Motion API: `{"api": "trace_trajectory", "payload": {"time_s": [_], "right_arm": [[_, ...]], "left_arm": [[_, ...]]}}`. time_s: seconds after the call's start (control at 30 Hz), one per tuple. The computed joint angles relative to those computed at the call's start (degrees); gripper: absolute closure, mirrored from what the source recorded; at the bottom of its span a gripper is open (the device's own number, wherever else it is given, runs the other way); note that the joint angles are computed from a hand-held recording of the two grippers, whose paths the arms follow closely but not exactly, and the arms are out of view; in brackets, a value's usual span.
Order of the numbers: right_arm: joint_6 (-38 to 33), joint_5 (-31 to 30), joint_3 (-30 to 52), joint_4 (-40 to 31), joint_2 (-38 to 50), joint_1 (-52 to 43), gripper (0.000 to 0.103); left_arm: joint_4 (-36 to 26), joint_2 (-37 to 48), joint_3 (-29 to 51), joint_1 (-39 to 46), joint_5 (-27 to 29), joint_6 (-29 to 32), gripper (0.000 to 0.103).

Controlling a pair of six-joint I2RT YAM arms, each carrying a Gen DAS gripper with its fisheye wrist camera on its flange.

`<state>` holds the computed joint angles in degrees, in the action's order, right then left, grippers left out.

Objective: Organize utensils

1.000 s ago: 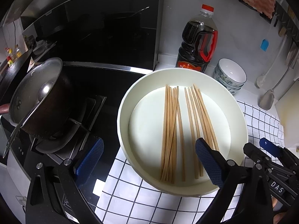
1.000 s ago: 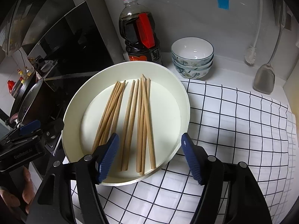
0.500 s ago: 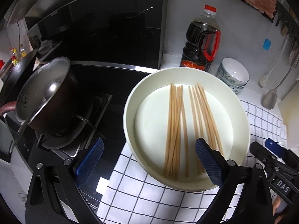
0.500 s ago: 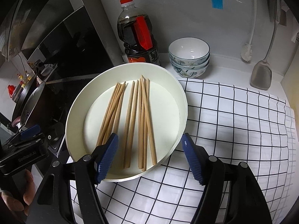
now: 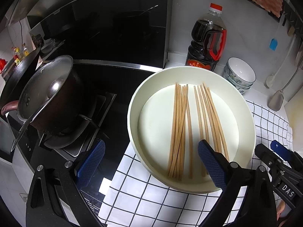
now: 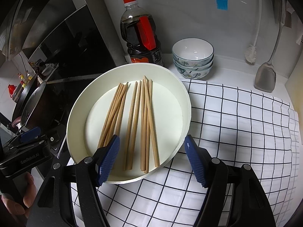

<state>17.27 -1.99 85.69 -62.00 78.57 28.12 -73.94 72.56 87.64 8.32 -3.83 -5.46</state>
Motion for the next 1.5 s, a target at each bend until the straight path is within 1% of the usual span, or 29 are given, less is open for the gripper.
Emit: {"api": "trace_trajectory", "payload": {"time_s": [0.27, 0.77, 1.23, 1.5], "right_arm": [[-0.07, -0.02, 0.14, -0.09, 0.14, 0.10, 0.035], [0.35, 0.63, 0.04, -0.64, -1.36, 0.76, 0.035], [-0.33, 0.66, 0.07, -1.69, -2.56, 0.93, 0.033], [-0.10, 1.04, 0.24, -2.17, -2.81, 1.41, 0.033]], "left_arm": [[-0.11, -0.06, 0.15, -0.01, -0.19, -0.02, 0.006], [-1.60, -1.19, 1.04, -1.71, -2.90, -1.24, 0.006], [-2.19, -2.24, 2.13, -2.56, -2.99, -1.70, 0.006], [-2.48, -2.26, 2.34, -2.13, -1.82, -1.69, 0.006]]}}
